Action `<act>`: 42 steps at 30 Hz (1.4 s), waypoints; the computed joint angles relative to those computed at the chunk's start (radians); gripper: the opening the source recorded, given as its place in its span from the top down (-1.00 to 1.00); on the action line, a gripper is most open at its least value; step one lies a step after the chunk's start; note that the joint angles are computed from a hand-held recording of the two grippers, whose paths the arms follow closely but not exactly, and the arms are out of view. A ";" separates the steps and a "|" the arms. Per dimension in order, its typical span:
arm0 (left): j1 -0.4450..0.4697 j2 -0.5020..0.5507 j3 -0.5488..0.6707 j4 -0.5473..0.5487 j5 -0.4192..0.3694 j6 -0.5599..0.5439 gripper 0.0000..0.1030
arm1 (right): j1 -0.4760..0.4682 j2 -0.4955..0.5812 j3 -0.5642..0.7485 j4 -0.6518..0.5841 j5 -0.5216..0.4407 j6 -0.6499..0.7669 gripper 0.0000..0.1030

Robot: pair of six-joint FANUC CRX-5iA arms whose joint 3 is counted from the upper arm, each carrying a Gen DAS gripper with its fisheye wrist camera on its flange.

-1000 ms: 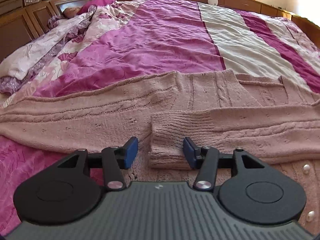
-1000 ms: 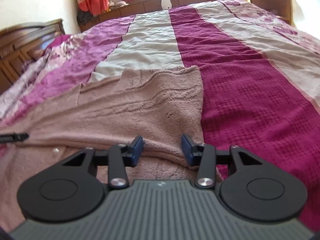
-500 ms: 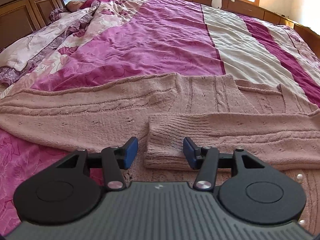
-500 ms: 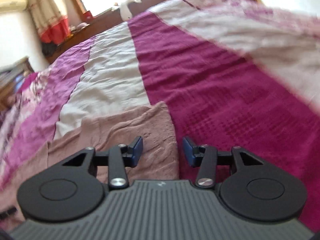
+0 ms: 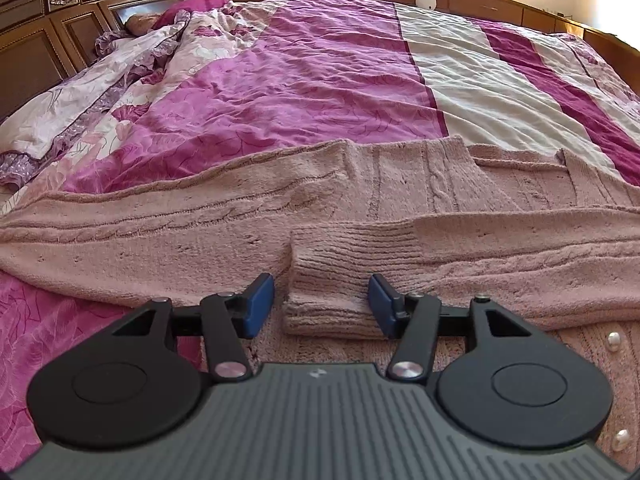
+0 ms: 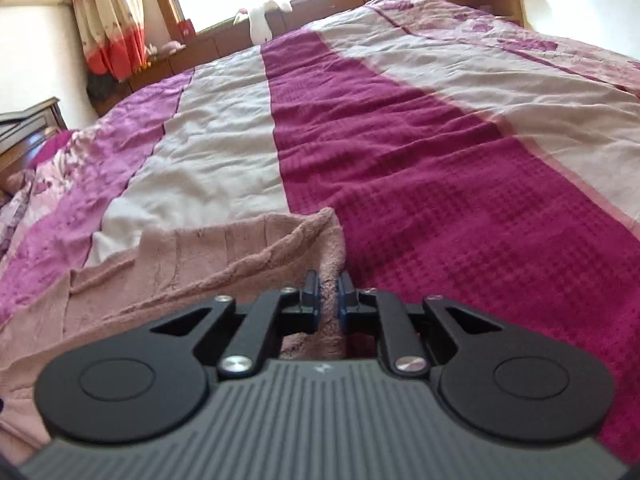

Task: Fold small clothes

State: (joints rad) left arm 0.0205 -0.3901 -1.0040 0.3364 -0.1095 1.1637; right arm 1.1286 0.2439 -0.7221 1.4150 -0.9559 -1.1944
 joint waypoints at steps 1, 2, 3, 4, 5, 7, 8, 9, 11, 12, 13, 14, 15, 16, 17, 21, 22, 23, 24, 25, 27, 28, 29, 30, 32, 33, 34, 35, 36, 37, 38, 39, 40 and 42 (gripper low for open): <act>-0.001 0.001 -0.002 0.009 0.002 -0.005 -0.18 | 0.009 -0.002 0.006 -0.013 -0.015 0.011 0.72; -0.003 0.002 -0.006 0.022 0.006 -0.016 -0.18 | 0.023 -0.003 0.008 -0.017 -0.040 0.014 0.72; -0.003 0.003 -0.006 0.023 0.006 -0.016 -0.18 | 0.039 0.001 0.014 -0.021 -0.076 0.019 0.71; -0.003 0.003 -0.005 0.022 0.006 -0.015 -0.19 | 0.052 0.008 0.021 -0.026 -0.106 0.026 0.71; -0.004 0.003 -0.005 0.021 0.008 -0.015 -0.19 | 0.063 0.013 0.027 -0.028 -0.132 0.035 0.71; -0.005 0.003 -0.010 0.043 0.012 -0.037 -0.19 | 0.074 0.013 0.032 -0.023 -0.144 0.046 0.71; -0.009 0.003 -0.019 0.072 0.021 -0.064 -0.19 | 0.081 0.011 0.032 -0.024 -0.142 0.046 0.71; -0.013 0.003 -0.027 0.105 0.030 -0.095 -0.19 | 0.090 0.008 0.032 -0.025 -0.139 0.040 0.71; -0.014 0.000 -0.033 0.134 0.031 -0.122 -0.20 | 0.105 -0.003 0.027 -0.024 -0.116 0.026 0.66; -0.011 -0.002 -0.032 0.135 0.025 -0.123 -0.20 | 0.113 -0.012 0.019 -0.015 -0.102 0.011 0.52; -0.005 -0.007 -0.028 0.120 0.013 -0.108 -0.20 | 0.123 -0.017 0.013 -0.008 -0.095 -0.002 0.16; -0.001 -0.014 -0.026 0.113 0.003 -0.097 -0.21 | 0.137 -0.021 0.007 0.002 -0.096 -0.015 -0.10; 0.003 -0.023 -0.028 0.119 -0.006 -0.095 -0.21 | 0.152 -0.022 0.004 0.006 -0.101 -0.018 -0.12; 0.008 -0.031 -0.030 0.124 -0.016 -0.093 -0.21 | 0.163 -0.022 0.006 0.005 -0.099 -0.010 -0.11; 0.012 -0.040 -0.033 0.129 -0.024 -0.090 -0.21 | 0.179 -0.026 0.004 0.004 -0.100 -0.009 -0.11; 0.024 -0.060 -0.041 0.143 -0.052 -0.096 -0.21 | 0.224 -0.023 0.007 -0.012 -0.097 0.019 -0.11; 0.029 -0.061 -0.032 0.111 -0.062 -0.071 -0.21 | 0.228 -0.017 0.011 -0.022 -0.091 0.041 -0.11; 0.034 -0.065 -0.027 0.089 -0.072 -0.051 -0.21 | 0.231 -0.008 0.020 -0.049 -0.078 0.070 -0.09; 0.038 -0.073 -0.025 0.082 -0.082 -0.043 -0.21 | 0.234 0.000 0.031 -0.089 -0.064 0.088 -0.05; 0.042 -0.090 -0.030 0.092 -0.094 -0.053 -0.22 | 0.233 0.004 0.030 -0.097 -0.053 0.069 -0.05; 0.052 -0.128 -0.047 0.132 -0.107 -0.102 -0.22 | 0.252 0.009 0.036 -0.100 -0.087 0.054 -0.05; 0.063 -0.149 -0.049 0.127 -0.123 -0.107 -0.22 | 0.263 0.009 0.045 -0.116 -0.103 0.069 -0.06; 0.080 -0.175 -0.053 0.127 -0.143 -0.118 -0.22 | 0.271 0.008 0.050 -0.122 -0.115 0.075 -0.07; 0.094 -0.196 -0.053 0.121 -0.160 -0.120 -0.22 | 0.280 0.004 0.052 -0.124 -0.124 0.079 -0.08; 0.135 -0.242 -0.058 0.118 -0.205 -0.126 -0.22 | 0.296 -0.009 0.048 -0.119 -0.135 0.082 -0.08; 0.161 -0.267 -0.065 0.134 -0.230 -0.144 -0.22 | 0.306 -0.013 0.048 -0.120 -0.143 0.085 -0.08; 0.190 -0.291 -0.073 0.152 -0.256 -0.163 -0.22 | 0.316 -0.018 0.047 -0.121 -0.148 0.085 -0.08; 0.220 -0.313 -0.080 0.164 -0.281 -0.177 -0.22 | 0.323 -0.023 0.046 -0.120 -0.150 0.084 -0.08; 0.248 -0.331 -0.086 0.174 -0.302 -0.191 -0.22 | 0.330 -0.029 0.045 -0.118 -0.149 0.081 -0.08; 0.280 -0.350 -0.091 0.178 -0.328 -0.201 -0.22 | 0.337 -0.032 0.046 -0.117 -0.147 0.078 -0.09; 0.311 -0.367 -0.094 0.178 -0.354 -0.206 -0.22 | 0.343 -0.037 0.046 -0.115 -0.141 0.071 -0.11; 0.342 -0.383 -0.098 0.179 -0.376 -0.213 -0.22 | 0.348 -0.041 0.045 -0.111 -0.133 0.057 -0.12; 0.373 -0.398 -0.105 0.190 -0.395 -0.229 -0.22 | 0.352 -0.044 0.043 -0.104 -0.125 0.037 -0.16; 0.436 -0.425 -0.122 0.220 -0.428 -0.272 -0.22 | 0.359 -0.044 0.044 -0.088 -0.106 0.011 -0.17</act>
State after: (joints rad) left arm 0.4561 -0.8152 -1.1265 0.5563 -0.5371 0.8917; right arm 1.4878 0.2002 -0.6777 1.3275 -1.0623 -1.1833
